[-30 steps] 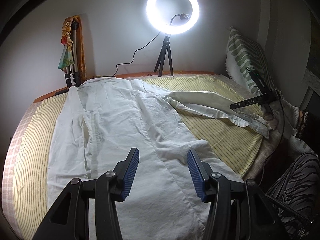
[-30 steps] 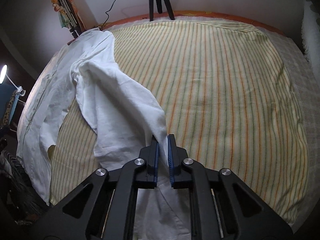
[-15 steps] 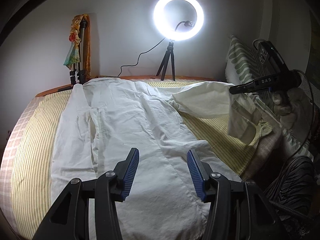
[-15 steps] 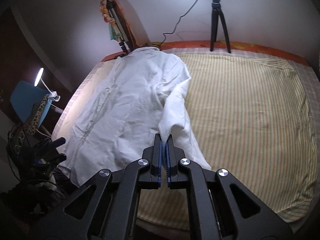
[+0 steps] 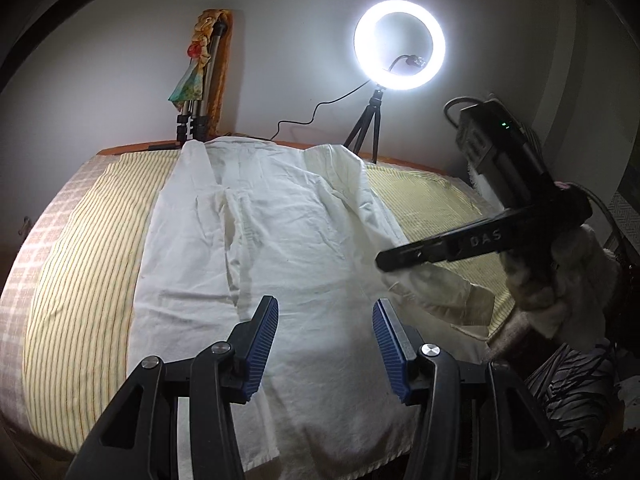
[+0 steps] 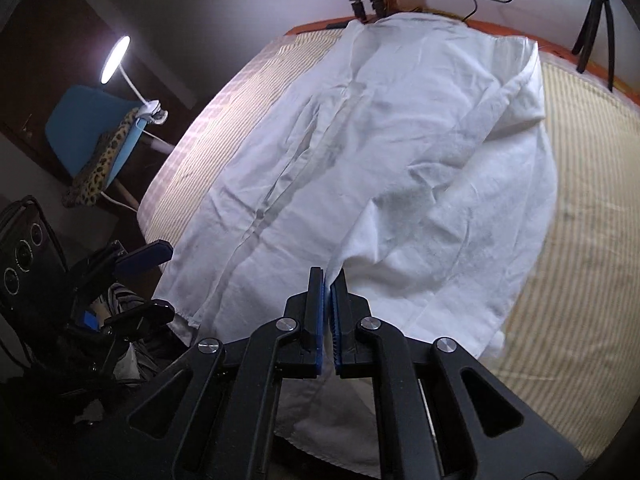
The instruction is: Fold small clothes
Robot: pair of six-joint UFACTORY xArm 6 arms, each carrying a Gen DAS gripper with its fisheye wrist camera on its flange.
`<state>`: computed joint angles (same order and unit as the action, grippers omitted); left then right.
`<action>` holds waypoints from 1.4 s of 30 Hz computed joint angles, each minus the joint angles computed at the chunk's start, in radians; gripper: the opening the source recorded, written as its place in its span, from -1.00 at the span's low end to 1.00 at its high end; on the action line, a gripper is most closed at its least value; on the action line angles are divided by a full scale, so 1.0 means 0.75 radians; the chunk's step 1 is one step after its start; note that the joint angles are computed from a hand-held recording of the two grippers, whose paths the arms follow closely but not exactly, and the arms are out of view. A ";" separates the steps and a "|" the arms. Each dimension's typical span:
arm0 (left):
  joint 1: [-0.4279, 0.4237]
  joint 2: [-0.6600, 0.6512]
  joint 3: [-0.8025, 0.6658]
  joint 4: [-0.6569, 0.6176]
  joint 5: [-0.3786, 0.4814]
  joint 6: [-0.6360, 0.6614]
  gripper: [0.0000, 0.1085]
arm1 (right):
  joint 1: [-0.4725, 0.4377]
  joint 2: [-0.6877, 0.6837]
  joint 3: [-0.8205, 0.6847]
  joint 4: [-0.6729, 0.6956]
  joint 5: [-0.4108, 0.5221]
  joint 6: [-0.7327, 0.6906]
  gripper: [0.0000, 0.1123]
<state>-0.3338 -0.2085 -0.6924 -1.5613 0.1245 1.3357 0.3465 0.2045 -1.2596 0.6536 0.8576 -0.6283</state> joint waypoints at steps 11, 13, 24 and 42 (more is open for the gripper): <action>-0.007 0.036 -0.010 0.060 0.044 -0.066 -0.07 | -0.163 -0.187 0.130 0.246 0.164 -0.164 -0.03; -0.018 0.039 -0.013 0.065 0.062 -0.072 -0.07 | -0.208 -0.244 0.179 0.212 0.116 -0.168 -0.03; -0.114 0.110 -0.079 0.171 0.098 -0.156 -0.06 | -0.387 -0.233 0.320 0.084 0.086 -0.104 -0.02; 0.054 0.019 -0.005 0.156 0.310 -0.294 -0.03 | -0.119 -0.576 0.580 0.163 0.084 -0.322 -0.77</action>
